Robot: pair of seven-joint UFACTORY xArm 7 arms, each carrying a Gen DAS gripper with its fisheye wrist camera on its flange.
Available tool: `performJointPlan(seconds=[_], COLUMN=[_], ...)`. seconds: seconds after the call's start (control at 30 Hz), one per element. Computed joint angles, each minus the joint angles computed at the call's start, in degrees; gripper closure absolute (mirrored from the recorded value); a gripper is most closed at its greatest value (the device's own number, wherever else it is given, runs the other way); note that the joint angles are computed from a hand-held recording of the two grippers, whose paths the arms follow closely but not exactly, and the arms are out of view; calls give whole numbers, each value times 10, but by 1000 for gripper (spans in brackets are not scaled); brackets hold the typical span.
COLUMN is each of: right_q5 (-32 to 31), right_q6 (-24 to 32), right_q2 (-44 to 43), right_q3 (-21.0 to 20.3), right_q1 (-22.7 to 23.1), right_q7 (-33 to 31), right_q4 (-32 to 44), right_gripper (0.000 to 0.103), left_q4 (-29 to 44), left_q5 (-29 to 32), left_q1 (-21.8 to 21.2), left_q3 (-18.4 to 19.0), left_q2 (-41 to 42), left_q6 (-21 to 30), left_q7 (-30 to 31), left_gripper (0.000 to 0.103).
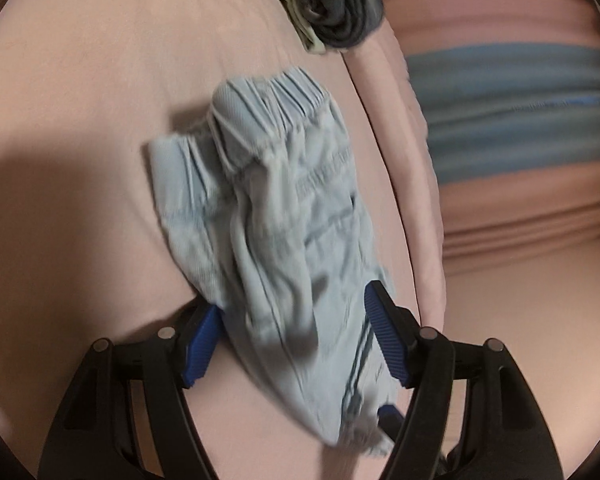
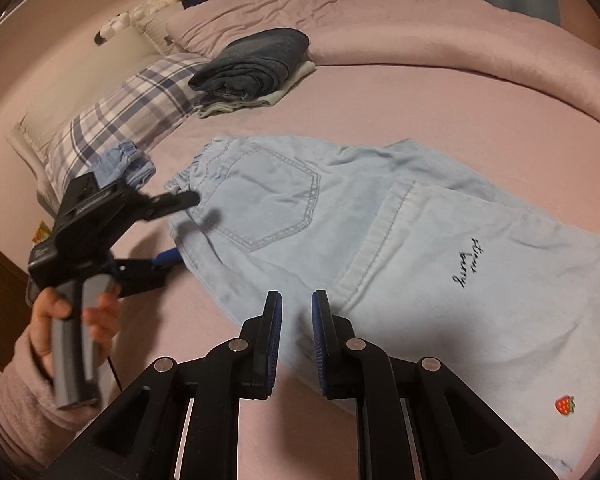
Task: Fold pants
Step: 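Grasp the elastic waistband with the left tool and lift it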
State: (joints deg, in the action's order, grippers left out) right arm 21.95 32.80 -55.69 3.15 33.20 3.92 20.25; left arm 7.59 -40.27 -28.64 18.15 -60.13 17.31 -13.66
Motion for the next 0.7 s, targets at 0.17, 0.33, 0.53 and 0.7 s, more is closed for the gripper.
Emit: performJointPlan(seconds=[0.17, 0.33, 0.53, 0.7], right_q5=[0, 6, 36, 49], right_q6=[-27, -53, -62, -10], right_q2=[74, 175, 303, 256], right_q3=[-1, -6, -11, -4], right_q1=[-2, -16, -35, -42], right_q7=[-4, -4, -10, -24], right_q4=[34, 86, 151, 142], right_gripper=[89, 89, 89, 89], left_q4=[6, -8, 19, 38], left_q5=[-2, 45, 132, 186], left_q1=[-2, 33, 42, 54], left_q3=[-25, -46, -114, -148], left_q2=[25, -5, -9, -17], left_q6=[-28, 1, -6, 19], left_q7=[-35, -37, -20, -25], left_gripper=[70, 85, 87, 87])
